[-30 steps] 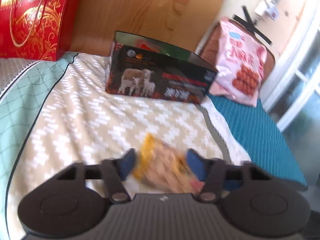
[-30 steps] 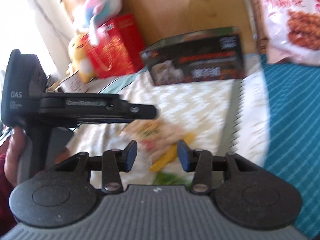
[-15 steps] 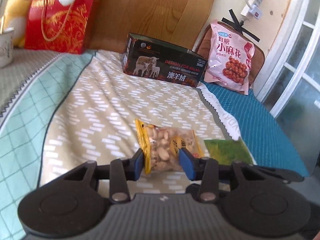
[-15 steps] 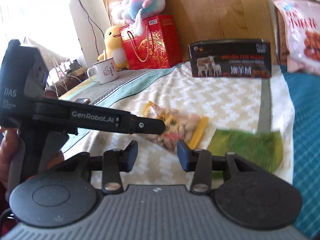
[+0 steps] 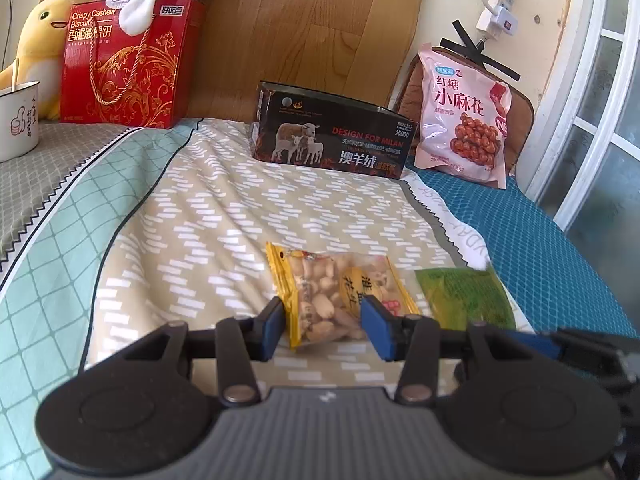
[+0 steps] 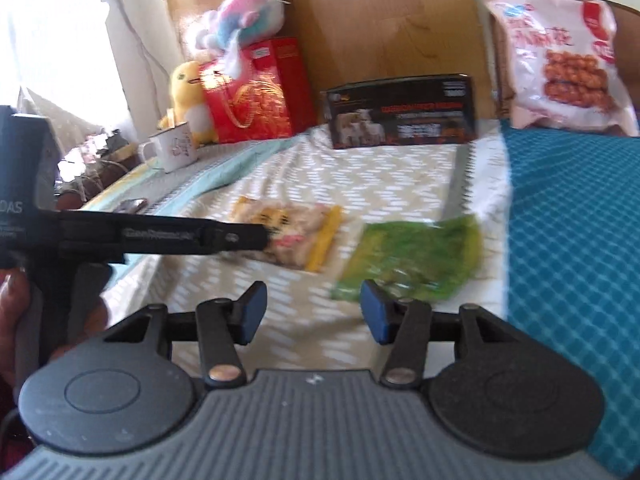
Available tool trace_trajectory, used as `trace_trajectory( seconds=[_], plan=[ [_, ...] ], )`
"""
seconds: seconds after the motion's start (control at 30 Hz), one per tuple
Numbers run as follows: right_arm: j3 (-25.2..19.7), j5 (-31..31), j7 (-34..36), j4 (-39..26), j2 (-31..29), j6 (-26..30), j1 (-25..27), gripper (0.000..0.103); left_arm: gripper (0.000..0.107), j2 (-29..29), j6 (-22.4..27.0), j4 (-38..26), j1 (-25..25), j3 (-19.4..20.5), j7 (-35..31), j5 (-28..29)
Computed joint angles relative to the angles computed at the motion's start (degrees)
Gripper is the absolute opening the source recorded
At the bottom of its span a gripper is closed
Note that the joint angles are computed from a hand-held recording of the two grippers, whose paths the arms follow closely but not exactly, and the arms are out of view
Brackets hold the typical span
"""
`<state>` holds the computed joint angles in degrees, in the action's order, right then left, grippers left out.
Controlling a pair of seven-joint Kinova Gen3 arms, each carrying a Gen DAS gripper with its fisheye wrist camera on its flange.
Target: Organize snacks
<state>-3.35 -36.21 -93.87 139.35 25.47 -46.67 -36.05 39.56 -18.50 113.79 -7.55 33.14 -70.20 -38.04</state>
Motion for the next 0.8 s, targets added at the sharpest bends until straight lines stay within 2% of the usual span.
trace_trajectory(
  seconds=[0.07, 0.13, 0.2, 0.27, 0.37, 0.43, 0.53, 0.63, 0.73, 0.8],
  plan=[
    [-0.2, -0.6, 2.2, -1.8, -0.2, 2.3, 2.3, 0.053, 0.043, -0.1, -0.2, 0.1, 0.4, -0.4, -0.2, 0.2],
    [3.6, -1.1, 4.2, -4.7, -0.3, 6.3, 1.3, 0.053, 0.043, -0.1, -0.4, 0.1, 0.4, -0.5, -0.1, 0.1],
    [5.0, -0.4, 2.4, -6.5, 1.0, 6.7, 2.0, 0.055, 0.043, 0.1, -0.3, 0.1, 0.1, -0.2, 0.2, -0.2],
    [2.3, 1.6, -2.2, -6.7, 1.3, 5.2, 5.8, 0.056, 0.043, 0.1, -0.3, 0.1, -0.1, -0.1, 0.5, -0.4],
    [-4.2, 8.1, -8.8, -4.2, 2.5, -1.2, 11.4, 0.061, 0.043, 0.1, -0.3, 0.1, -0.1, -0.1, 0.7, -0.5],
    [-3.9, 9.8, -10.0, -3.2, 3.8, -4.0, 10.1, 0.064, 0.045, -0.1, -0.4, 0.1, 0.5, -0.6, 0.5, -0.1],
    [-0.6, 7.1, -6.9, -2.0, 4.2, -7.8, 3.9, 0.073, 0.048, -0.4, -1.3, 0.4, 1.5, -1.7, 0.0, 0.4],
    [-0.5, 9.8, -6.2, -3.0, 3.4, -4.2, 4.9, 0.074, 0.048, -1.0, -1.8, 0.9, 2.7, -3.1, -0.1, 1.4],
    [-3.1, 16.0, -11.6, -4.3, 3.0, 0.3, 11.1, 0.082, 0.048, 0.0, -0.1, 0.2, -0.5, 0.2, 2.1, -1.2],
    [-4.0, 19.9, -15.6, -4.1, 3.0, 0.5, 13.6, 0.085, 0.048, 0.4, 0.6, 0.1, -1.9, 1.7, 2.9, -2.2]
  ],
)
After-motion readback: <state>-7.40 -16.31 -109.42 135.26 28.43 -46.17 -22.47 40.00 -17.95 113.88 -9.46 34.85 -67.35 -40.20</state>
